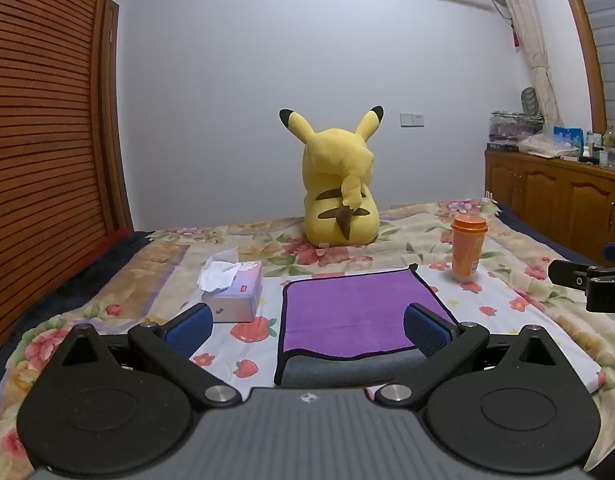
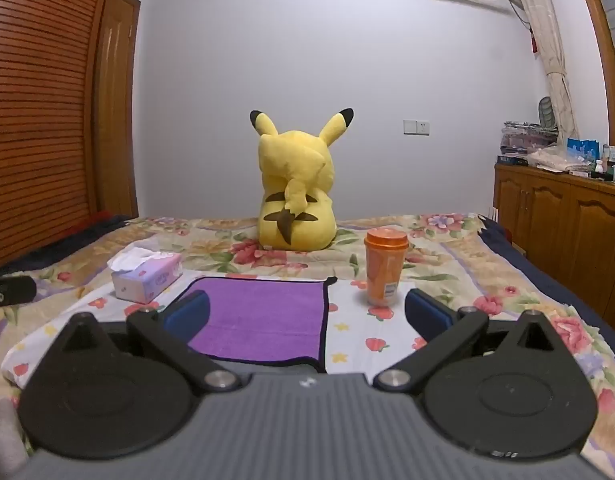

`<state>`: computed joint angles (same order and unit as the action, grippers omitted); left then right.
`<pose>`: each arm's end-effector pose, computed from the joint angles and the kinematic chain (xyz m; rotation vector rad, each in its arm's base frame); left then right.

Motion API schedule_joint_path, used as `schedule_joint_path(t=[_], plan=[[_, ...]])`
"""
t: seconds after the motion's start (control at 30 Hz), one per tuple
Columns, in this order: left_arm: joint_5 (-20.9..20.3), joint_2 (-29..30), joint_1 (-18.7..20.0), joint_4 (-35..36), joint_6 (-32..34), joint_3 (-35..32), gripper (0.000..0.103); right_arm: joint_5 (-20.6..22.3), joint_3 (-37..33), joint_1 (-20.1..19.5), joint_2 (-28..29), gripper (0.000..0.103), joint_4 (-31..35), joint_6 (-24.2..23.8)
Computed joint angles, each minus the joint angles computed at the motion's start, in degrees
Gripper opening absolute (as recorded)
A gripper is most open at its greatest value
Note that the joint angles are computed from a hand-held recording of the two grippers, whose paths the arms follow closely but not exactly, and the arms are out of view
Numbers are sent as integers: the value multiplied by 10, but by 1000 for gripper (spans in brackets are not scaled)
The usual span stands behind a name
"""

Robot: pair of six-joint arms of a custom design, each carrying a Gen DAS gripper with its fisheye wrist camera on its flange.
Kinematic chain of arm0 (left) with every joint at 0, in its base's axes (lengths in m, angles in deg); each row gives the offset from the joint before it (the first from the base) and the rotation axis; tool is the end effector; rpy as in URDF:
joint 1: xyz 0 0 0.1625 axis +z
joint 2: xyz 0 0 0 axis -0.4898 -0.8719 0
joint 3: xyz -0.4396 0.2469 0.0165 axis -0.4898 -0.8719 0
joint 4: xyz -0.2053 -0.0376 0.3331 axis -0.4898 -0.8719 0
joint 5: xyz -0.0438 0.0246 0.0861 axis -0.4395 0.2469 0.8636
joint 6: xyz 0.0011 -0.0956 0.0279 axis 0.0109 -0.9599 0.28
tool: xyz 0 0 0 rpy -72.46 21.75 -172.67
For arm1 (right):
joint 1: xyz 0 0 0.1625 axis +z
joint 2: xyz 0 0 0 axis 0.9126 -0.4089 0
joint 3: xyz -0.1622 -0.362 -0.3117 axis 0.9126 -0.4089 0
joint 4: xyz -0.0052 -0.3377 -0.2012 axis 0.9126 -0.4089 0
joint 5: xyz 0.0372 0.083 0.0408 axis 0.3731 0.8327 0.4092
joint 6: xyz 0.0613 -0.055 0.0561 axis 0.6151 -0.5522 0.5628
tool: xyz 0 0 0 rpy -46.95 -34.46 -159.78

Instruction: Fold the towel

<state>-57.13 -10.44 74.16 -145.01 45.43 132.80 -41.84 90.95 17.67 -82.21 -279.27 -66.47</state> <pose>-0.3667 -0.6816 0.0497 0.4382 1.7831 -1.4191 0.0633 -0.7807 0.3193 0.9820 -2.1311 1.4507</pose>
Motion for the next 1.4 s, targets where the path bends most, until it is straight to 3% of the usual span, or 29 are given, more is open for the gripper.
schedule_joint_path(t=[1.4], plan=[[-1, -1, 0, 2, -5, 1, 103, -4, -2, 1, 1, 103, -2, -3]])
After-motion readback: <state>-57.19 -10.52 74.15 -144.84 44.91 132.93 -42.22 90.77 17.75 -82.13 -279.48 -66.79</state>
